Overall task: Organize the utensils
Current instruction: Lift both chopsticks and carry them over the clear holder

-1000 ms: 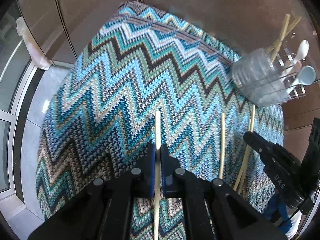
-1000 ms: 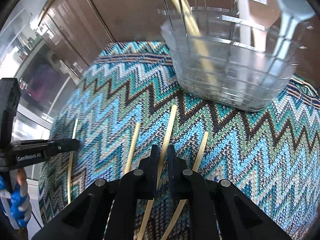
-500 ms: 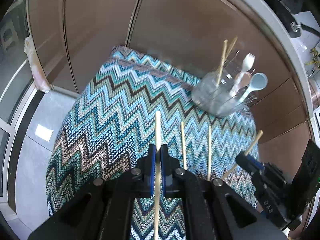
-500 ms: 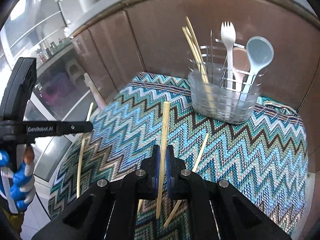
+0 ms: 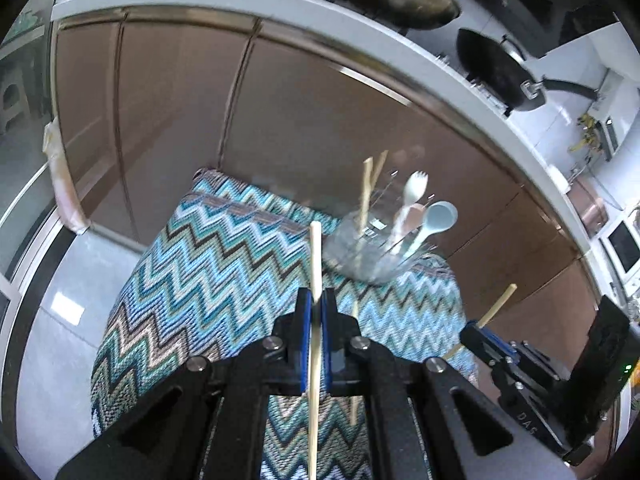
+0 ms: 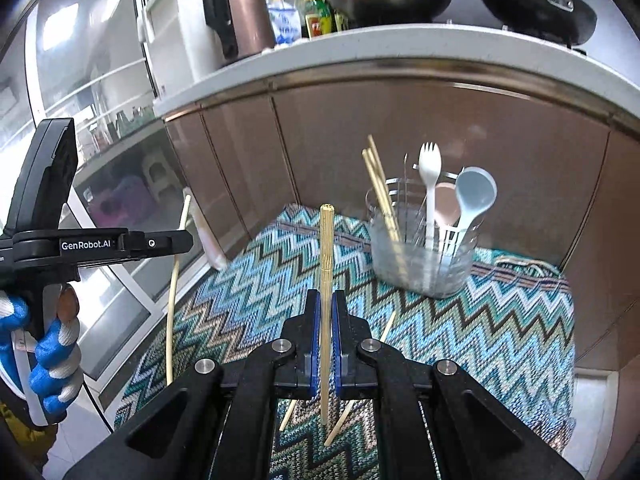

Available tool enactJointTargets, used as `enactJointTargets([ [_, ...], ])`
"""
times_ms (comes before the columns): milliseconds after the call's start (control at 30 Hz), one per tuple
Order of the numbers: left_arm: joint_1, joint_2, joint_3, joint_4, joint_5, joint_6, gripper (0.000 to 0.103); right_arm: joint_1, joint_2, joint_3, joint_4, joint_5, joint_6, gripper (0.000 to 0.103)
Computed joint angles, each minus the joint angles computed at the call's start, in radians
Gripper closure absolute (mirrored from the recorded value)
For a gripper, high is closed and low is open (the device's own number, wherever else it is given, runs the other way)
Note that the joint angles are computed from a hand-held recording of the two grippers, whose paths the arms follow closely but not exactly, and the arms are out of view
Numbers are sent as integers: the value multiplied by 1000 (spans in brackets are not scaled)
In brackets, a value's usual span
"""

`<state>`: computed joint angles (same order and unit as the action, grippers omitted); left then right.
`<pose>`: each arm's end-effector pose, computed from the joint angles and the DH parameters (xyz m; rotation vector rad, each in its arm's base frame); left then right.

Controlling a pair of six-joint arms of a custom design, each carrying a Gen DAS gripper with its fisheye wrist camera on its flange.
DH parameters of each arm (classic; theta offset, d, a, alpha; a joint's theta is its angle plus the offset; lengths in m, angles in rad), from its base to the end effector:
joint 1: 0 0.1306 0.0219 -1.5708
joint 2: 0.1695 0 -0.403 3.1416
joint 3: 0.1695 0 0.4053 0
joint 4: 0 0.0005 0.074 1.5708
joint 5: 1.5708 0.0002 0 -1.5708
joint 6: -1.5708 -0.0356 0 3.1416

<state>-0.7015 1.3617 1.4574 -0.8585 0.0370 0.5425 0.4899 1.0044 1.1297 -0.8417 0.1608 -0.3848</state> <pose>0.3720 -0.3166 0.4962 0.2121 2.4197 -0.6416 0.3121 0.1594 0.4811 -0.0364 2.2908 0.2743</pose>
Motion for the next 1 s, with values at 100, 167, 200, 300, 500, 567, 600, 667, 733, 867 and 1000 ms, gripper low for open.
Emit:
enactJointTargets([
  [100,-12,-9,27,21,-17,-13,99,-1,-15,14,0,16,3,98],
  [167,-17,-17,40,35,-25,-20,99,-2,-25,25,1,26,9,98],
  [200,-20,-19,52,39,-29,-22,99,-3,-29,32,1,32,13,98],
  [300,-31,-15,110,42,-48,-35,99,-2,-40,62,-2,55,22,98],
  [500,-58,36,272,24,-112,-87,99,-17,-18,166,-3,95,61,98],
  [567,-63,68,338,28,-118,-104,99,-27,2,215,-1,106,85,98],
  [600,-67,87,372,44,-127,-115,99,-34,13,236,3,112,97,98],
  [667,-72,112,406,75,-145,-126,99,-53,37,276,20,112,116,98],
  [733,-76,146,430,132,-178,-125,99,-72,58,301,40,109,128,98],
  [867,-79,203,425,256,-249,-126,99,-116,98,302,107,99,151,98],
  [1000,-69,273,428,341,-273,-131,99,-164,138,274,179,76,179,98],
])
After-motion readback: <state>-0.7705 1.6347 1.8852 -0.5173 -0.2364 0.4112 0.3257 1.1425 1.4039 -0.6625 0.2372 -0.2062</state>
